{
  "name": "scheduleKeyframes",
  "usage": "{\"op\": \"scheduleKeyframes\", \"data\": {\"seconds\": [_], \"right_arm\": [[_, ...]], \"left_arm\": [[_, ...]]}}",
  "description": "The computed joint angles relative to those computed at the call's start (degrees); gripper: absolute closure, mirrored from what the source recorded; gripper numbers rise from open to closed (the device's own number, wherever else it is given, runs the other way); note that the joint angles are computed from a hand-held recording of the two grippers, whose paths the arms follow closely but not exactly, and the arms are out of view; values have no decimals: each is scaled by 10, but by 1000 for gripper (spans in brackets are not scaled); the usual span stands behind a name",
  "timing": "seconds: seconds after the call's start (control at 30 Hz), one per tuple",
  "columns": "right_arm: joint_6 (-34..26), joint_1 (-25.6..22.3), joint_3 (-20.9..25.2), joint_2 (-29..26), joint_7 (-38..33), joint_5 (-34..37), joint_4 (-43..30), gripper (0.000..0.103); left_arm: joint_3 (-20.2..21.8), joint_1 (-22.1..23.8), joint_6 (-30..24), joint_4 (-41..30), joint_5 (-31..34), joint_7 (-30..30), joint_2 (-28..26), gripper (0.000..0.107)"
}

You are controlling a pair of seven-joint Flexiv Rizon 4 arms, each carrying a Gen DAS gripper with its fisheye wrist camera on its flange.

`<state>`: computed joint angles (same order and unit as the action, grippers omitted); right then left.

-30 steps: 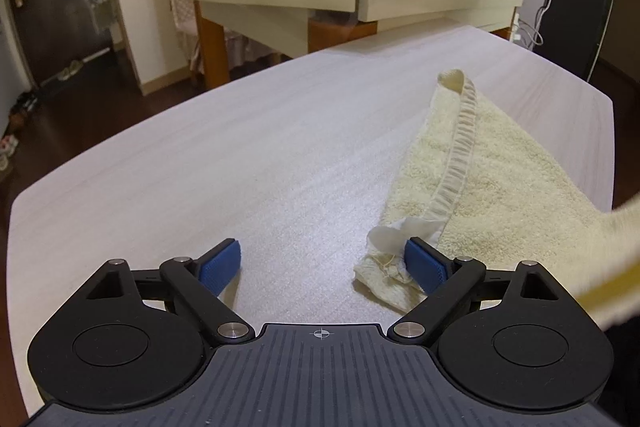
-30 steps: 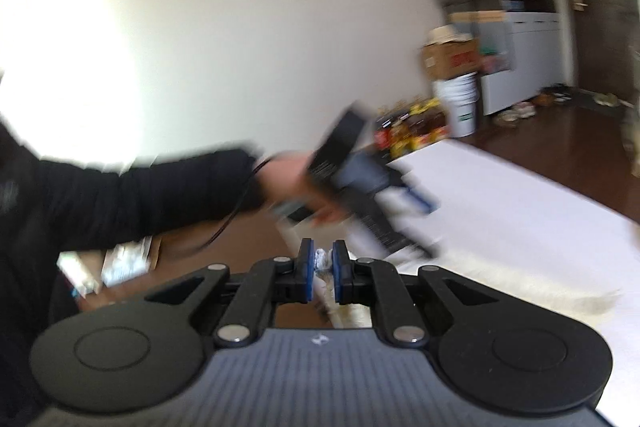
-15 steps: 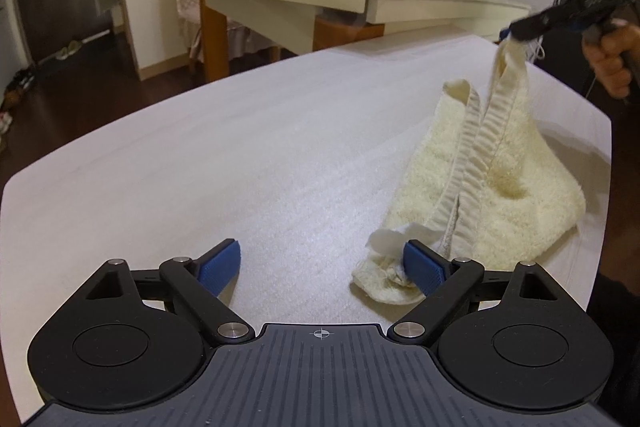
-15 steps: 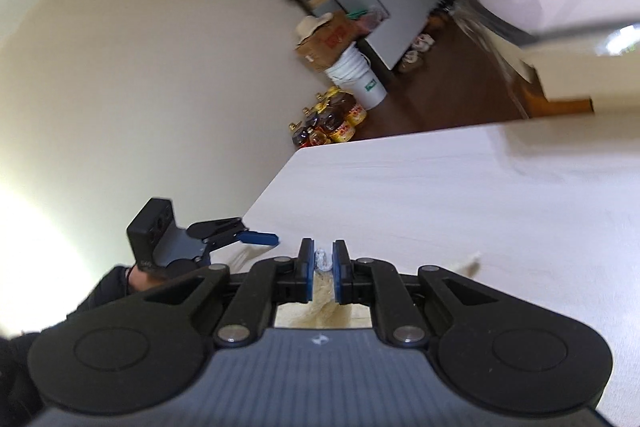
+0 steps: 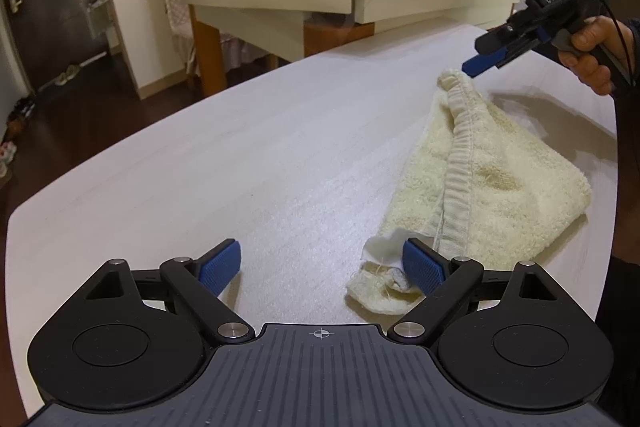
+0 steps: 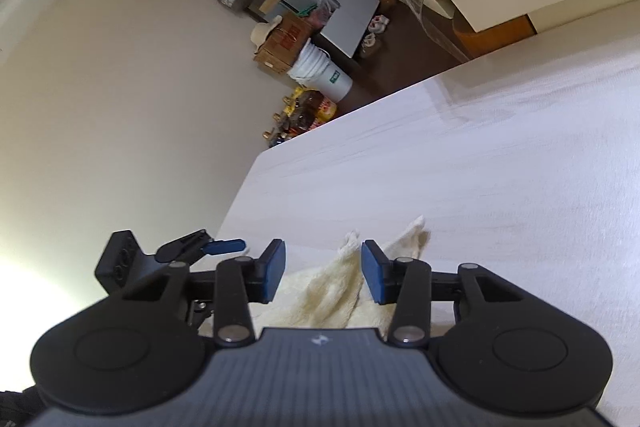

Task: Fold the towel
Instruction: 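Lift the tip with the right gripper and fold it across the towel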

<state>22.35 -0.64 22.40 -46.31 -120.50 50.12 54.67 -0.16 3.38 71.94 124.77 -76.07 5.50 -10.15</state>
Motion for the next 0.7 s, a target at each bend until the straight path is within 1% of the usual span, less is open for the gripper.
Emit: {"op": "scheduleKeyframes", "data": {"seconds": [0.2,0.37,0.43,0.5,0.53,0.6,0.67,0.7], "right_arm": [[10,-1,0,2,0,5,14,57],[23,32,-10,1,4,-27,1,59],[42,51,-21,7,11,-54,8,66],[59,58,-23,10,17,-67,17,89],[65,57,-21,10,19,-67,21,95],[79,43,-8,15,15,-49,33,97],[87,27,6,22,6,-26,43,97],[95,15,15,28,-4,-6,50,97]], "left_arm": [[-1,0,-4,1,-16,8,-1,14],[0,-1,-7,-1,-30,12,-3,14],[0,-2,-6,-1,-37,15,-4,13],[-1,-4,-5,0,-50,23,-3,13],[-1,-6,-4,0,-57,27,-3,13],[-1,-10,-2,1,-75,39,-1,15],[-1,-15,-1,1,-113,63,6,16],[0,-18,-2,0,-143,78,12,16]]}}
